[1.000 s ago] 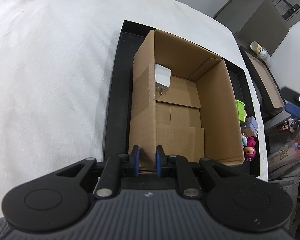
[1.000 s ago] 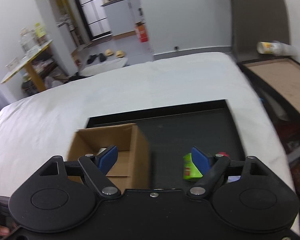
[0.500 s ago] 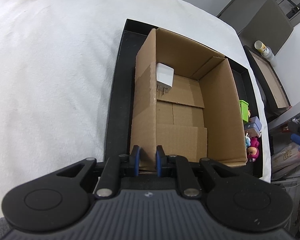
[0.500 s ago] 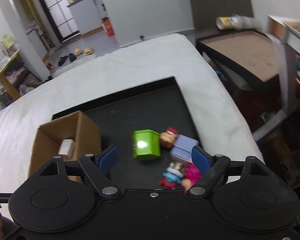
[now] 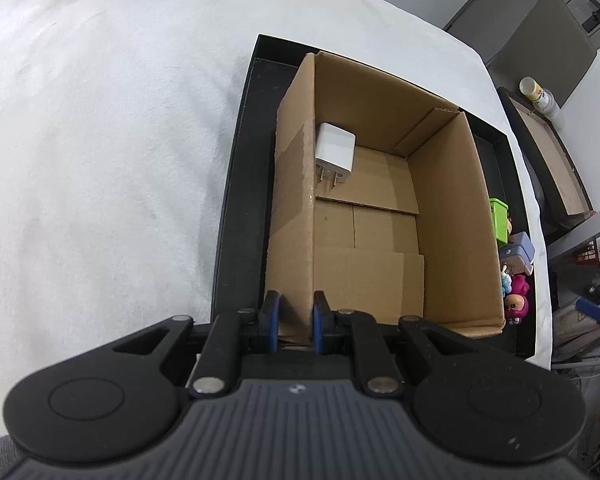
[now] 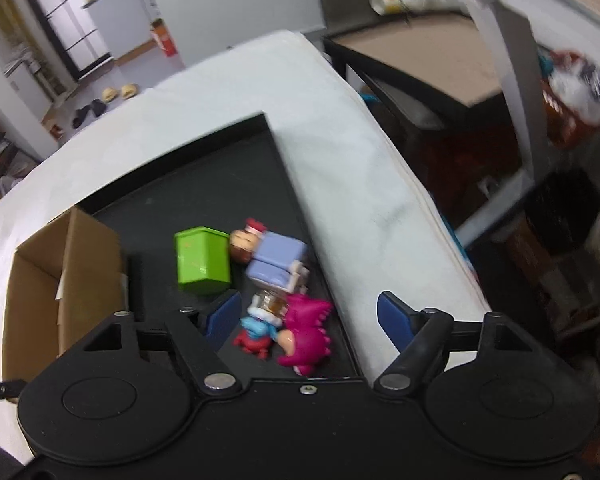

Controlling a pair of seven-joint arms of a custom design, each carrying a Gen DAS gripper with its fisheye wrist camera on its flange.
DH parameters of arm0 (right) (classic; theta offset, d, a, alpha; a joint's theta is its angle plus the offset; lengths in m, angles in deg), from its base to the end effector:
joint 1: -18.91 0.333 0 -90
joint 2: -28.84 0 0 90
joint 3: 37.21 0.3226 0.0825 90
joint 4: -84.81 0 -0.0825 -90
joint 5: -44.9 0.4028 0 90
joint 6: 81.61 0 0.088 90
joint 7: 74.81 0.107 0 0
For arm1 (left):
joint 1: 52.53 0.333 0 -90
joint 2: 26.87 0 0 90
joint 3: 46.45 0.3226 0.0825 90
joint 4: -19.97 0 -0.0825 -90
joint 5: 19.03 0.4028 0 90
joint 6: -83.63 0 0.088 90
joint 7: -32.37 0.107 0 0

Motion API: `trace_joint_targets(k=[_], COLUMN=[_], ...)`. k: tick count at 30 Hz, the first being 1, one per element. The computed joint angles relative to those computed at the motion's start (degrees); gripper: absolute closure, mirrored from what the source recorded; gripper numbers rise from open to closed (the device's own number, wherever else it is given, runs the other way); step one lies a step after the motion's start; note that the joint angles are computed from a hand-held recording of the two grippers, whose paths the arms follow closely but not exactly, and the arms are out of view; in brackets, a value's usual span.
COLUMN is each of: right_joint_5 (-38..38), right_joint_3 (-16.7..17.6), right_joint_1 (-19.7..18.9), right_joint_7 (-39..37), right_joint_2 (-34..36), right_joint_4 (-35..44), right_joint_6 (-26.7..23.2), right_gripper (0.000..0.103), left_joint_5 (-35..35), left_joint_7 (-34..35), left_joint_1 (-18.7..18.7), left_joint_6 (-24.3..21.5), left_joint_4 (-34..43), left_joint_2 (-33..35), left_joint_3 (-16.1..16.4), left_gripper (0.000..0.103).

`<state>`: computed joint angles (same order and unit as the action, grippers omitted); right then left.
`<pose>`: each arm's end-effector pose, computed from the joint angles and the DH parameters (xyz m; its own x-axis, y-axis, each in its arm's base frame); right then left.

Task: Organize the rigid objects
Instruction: 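Move the right tool to the pink dinosaur and grasp it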

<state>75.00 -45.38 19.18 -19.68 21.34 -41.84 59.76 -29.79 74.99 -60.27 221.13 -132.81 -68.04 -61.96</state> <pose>0.5480 -0.0790 0.4727 0.1697 -0.9621 -0.2134 -0.8721 -0.0458 -0.4872 0.3515 -0.1562 0.4910 0.4615 -0.8307 0.3112 -0.7859 -0.5456 -0.2909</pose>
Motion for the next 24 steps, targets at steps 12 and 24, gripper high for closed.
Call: trace_joint_targets(k=[12, 24], right_joint_5=[-0.4, -3.2], right_joint_3=[0.6, 2.8], right_joint_1=[-1.8, -1.9], right_joint_7=[3.6, 4.8], right_joint_2=[3.7, 7.3], right_joint_4=[3.0, 5.3], right_joint_6=[-5.6, -8.7], right_gripper=[0.057, 0.063], left_joint_5=[1.5, 1.4], left_joint_7=[-0.3, -0.9], left_joint_1=[0.0, -0.2], left_joint_6=[-1.1, -0.4], left_joint_4=[0.9, -0.1], left_joint_2=[0.2, -1.0], left_joint_3=[-0.7, -0.6], left_gripper=[0.088, 0.088])
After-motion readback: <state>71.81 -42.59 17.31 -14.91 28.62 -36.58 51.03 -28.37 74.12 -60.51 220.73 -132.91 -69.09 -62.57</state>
